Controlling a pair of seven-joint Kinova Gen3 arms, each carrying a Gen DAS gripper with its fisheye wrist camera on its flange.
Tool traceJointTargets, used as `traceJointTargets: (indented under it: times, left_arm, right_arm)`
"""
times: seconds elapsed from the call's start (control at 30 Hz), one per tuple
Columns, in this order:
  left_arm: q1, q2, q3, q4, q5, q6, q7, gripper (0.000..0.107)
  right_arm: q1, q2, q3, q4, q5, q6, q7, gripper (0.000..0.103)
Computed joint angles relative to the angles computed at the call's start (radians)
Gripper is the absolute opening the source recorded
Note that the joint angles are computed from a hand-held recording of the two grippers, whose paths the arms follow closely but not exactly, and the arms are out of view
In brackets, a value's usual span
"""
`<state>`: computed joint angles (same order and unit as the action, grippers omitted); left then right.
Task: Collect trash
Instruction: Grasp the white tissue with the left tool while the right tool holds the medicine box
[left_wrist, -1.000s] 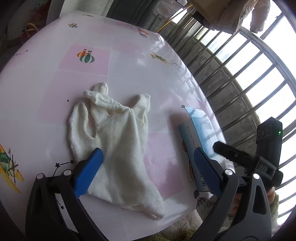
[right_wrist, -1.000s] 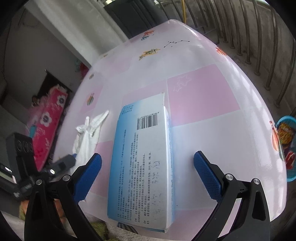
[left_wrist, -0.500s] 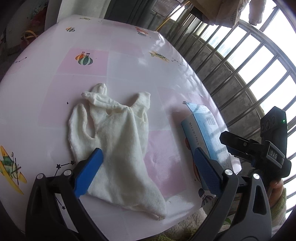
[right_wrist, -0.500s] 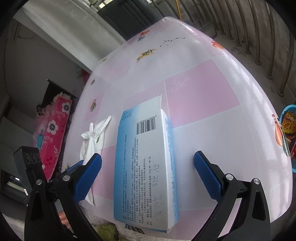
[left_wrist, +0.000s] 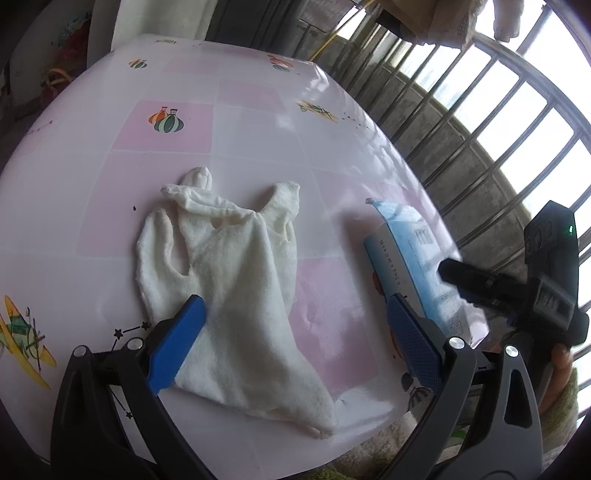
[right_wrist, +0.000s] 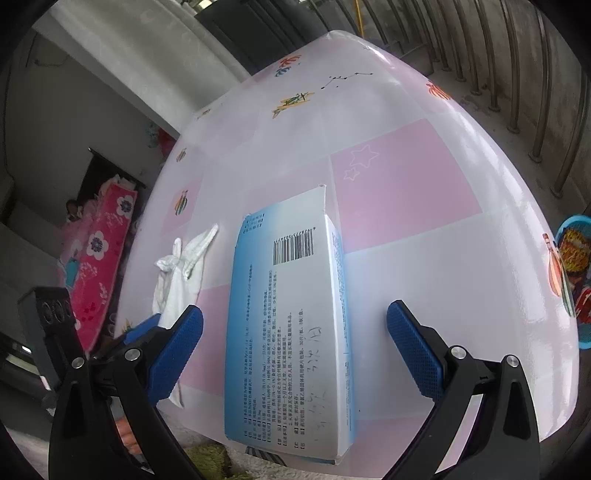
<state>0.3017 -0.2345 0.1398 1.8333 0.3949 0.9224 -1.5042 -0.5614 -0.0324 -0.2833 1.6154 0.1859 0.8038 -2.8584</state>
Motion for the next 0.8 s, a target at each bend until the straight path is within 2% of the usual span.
traceJointTargets:
  times: [0.1, 0.17, 0.2, 0.27, 0.33, 0.4, 0.47, 0.63, 0.73, 0.8]
  left_arm:
    - [-0.077, 0.001, 0.113, -0.028, -0.121, 0.028, 0.059, 0.094]
    - [-0.071, -0.007, 0.129, -0.033, -0.186, 0.013, 0.104, 0.094]
    - [-0.05, -0.016, 0.109, -0.026, -0.194, -0.002, 0.103, 0.094]
    - [0.003, -0.026, 0.05, -0.015, -0.196, -0.02, 0.076, 0.094]
    - [0.004, -0.028, 0.045, -0.01, -0.203, -0.022, 0.051, 0.092]
    - [-0.001, -0.021, 0.058, -0.013, -0.225, -0.014, 0.05, 0.078]
    - [-0.003, 0.001, 0.071, -0.021, -0.258, 0.005, 0.058, 0.068]
    - [-0.003, 0.006, 0.156, -0.022, -0.4, -0.004, 0.127, 0.054]
    - [0.007, 0.01, 0.157, -0.024, -0.433, -0.005, 0.14, 0.042]
    - [0.014, 0.007, 0.146, -0.023, -0.433, -0.004, 0.136, 0.033]
  right_arm:
    - [-0.019, -0.046, 0.085, 0.079, -0.122, -0.119, 0.01, 0.097]
    - [-0.027, -0.056, 0.116, 0.098, -0.183, -0.145, 0.041, 0.097]
    - [-0.014, -0.055, 0.104, 0.092, -0.189, -0.134, 0.043, 0.097]
    - [0.04, -0.042, 0.027, 0.048, -0.152, -0.065, 0.034, 0.097]
    - [0.044, -0.008, -0.03, -0.01, -0.07, 0.016, 0.033, 0.097]
    - [0.004, 0.029, -0.044, -0.071, 0.0, 0.097, 0.037, 0.097]
    - [-0.045, 0.069, -0.04, -0.135, 0.054, 0.179, 0.044, 0.097]
    - [-0.152, 0.156, -0.009, -0.252, 0.141, 0.341, 0.094, 0.093]
    - [-0.215, 0.198, 0.016, -0.311, 0.197, 0.436, 0.119, 0.085]
    - [-0.24, 0.206, 0.033, -0.324, 0.213, 0.462, 0.122, 0.074]
